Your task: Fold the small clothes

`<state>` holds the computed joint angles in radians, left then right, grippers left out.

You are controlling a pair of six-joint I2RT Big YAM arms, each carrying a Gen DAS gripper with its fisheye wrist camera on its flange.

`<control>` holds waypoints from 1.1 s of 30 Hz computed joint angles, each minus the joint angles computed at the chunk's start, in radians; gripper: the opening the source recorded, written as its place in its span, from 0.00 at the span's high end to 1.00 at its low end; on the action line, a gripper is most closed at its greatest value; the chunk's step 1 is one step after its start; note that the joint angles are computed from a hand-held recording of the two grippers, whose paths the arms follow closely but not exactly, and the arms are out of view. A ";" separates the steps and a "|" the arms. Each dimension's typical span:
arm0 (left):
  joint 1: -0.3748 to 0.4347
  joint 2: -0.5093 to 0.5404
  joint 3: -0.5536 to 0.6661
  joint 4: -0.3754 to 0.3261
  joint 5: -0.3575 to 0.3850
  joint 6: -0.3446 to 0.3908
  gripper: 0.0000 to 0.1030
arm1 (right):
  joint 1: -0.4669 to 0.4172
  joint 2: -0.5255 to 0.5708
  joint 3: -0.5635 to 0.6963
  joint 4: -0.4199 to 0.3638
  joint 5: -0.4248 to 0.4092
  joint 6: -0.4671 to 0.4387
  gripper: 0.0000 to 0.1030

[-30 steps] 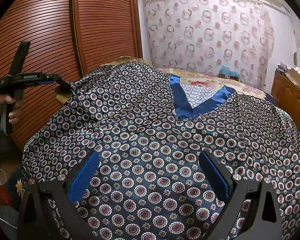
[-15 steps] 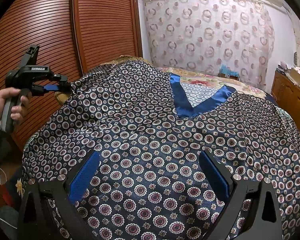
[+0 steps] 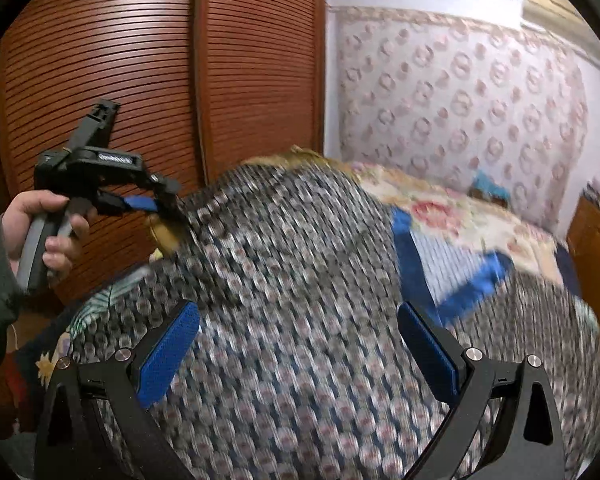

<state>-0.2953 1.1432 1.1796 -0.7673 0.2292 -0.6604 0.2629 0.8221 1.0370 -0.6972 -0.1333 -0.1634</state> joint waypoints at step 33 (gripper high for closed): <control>-0.362 0.120 0.287 -0.084 -0.301 0.525 0.23 | -0.296 0.089 0.017 0.031 -0.144 0.036 0.03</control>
